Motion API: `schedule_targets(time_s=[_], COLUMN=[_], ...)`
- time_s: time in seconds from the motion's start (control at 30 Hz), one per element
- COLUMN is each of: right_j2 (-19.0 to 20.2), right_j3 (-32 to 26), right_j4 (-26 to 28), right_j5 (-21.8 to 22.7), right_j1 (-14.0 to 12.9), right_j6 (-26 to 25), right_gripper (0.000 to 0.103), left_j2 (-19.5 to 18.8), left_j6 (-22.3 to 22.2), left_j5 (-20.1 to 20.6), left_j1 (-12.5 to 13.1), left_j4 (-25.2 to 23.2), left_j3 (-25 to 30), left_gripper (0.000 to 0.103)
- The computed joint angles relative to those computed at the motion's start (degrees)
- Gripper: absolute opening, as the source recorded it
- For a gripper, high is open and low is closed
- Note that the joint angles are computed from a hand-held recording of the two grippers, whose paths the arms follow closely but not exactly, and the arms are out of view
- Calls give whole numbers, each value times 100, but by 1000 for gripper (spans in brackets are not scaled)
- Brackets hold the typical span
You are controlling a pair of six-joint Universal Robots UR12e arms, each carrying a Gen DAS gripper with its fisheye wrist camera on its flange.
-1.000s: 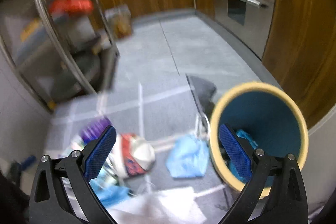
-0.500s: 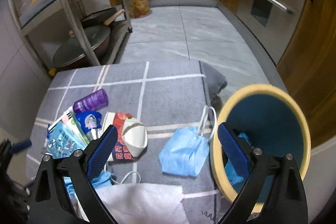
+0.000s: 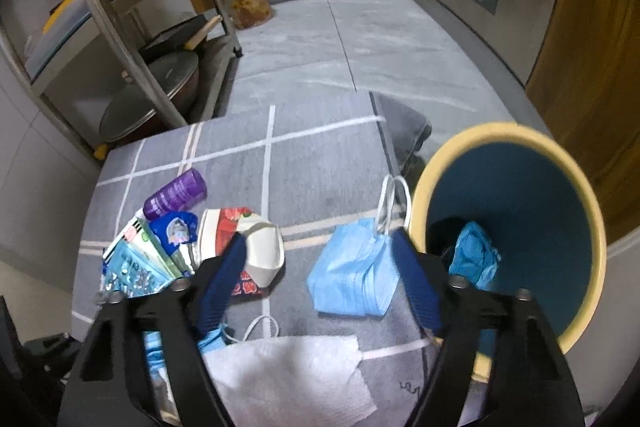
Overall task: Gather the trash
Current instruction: 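Grasp the clear plastic bag with the left gripper while the right grasps a blue mask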
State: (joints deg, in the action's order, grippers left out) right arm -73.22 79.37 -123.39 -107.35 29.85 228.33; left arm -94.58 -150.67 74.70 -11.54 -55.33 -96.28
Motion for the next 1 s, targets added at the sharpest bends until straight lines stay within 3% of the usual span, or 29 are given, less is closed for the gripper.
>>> schedule_targets(time_s=[0.13, 0.43, 0.7, 0.73, 0.87, 1.0], right_j2=[23, 181, 447, 459, 417, 273], right_j3=[6, -136, -453, -466, -409, -256], right_j4=[77, 739, 1325, 1366, 1315, 859], right_j5=[294, 254, 381, 410, 565, 600], right_j1=[-58, -89, -41, -47, -81, -111], right_j6=[27, 45, -454, -470, -489, -427], right_gripper=[54, 53, 41, 35, 15, 11], left_j2=[32, 14, -32, -36, -35, -32], left_j6=[-234, -764, -760, -749, -733, -708], left_j5=[-85, -582, -689, -704, -775, -767], left_j1=[74, 196, 182, 183, 182, 173], left_j4=[151, 805, 746, 747, 776, 909], left_j3=[59, 176, 224, 229, 231, 218], left_gripper=[13, 13, 13, 13, 13, 13])
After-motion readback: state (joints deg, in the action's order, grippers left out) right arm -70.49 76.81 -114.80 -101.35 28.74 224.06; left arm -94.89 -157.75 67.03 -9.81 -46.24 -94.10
